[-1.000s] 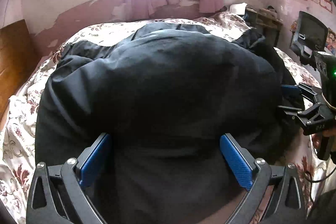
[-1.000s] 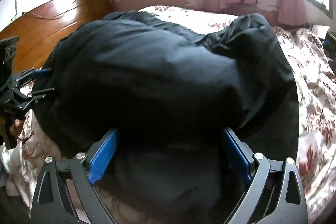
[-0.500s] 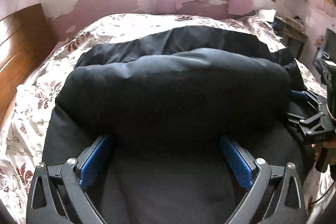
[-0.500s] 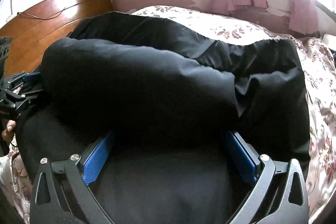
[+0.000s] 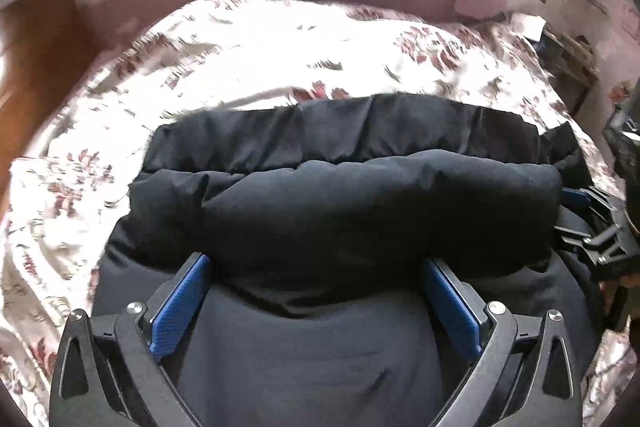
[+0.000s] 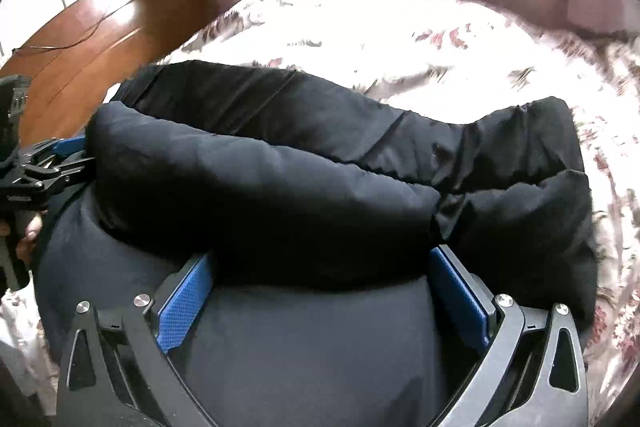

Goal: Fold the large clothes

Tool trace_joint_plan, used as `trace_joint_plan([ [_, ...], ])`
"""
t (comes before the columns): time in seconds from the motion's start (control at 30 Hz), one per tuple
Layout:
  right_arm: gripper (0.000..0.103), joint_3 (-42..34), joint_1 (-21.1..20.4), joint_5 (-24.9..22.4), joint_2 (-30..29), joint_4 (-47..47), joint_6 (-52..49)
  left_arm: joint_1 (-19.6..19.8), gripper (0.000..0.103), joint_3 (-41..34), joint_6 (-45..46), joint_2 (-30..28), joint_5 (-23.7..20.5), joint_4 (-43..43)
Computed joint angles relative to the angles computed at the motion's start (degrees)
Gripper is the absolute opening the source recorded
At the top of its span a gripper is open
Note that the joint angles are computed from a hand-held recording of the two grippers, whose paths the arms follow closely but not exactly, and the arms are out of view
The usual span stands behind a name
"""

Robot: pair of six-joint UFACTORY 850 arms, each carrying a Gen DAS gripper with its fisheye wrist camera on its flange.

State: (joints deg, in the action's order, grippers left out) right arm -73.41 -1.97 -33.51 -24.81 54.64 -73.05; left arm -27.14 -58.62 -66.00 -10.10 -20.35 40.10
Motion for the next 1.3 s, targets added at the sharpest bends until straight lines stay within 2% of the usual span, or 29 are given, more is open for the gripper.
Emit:
trace_joint_plan([
  [0.13,0.102,-5.0,0.3,-5.1,-3.6,-7.8,7.1,3.0,0.103,0.1,16.6,-0.9,4.4,-15.8],
  [0.27,0.102,-6.2,1.2,-6.2,-5.0,-11.1,10.1,3.9,0.103,0.2,22.8,-2.0,5.9,-21.5],
  [0.47,0.102,-9.4,2.6,-7.1,-7.6,-15.2,14.3,4.2,0.103,0.2,25.7,-3.2,7.2,-24.1],
  [0.63,0.102,-9.5,2.7,-7.0,-8.0,-14.4,13.4,4.5,0.103,1.1,27.1,-3.3,9.2,-25.4],
  [1.3,0.102,-8.4,3.1,-4.7,-8.0,-13.6,11.5,4.2,0.103,1.7,21.5,-4.2,11.0,-19.1],
])
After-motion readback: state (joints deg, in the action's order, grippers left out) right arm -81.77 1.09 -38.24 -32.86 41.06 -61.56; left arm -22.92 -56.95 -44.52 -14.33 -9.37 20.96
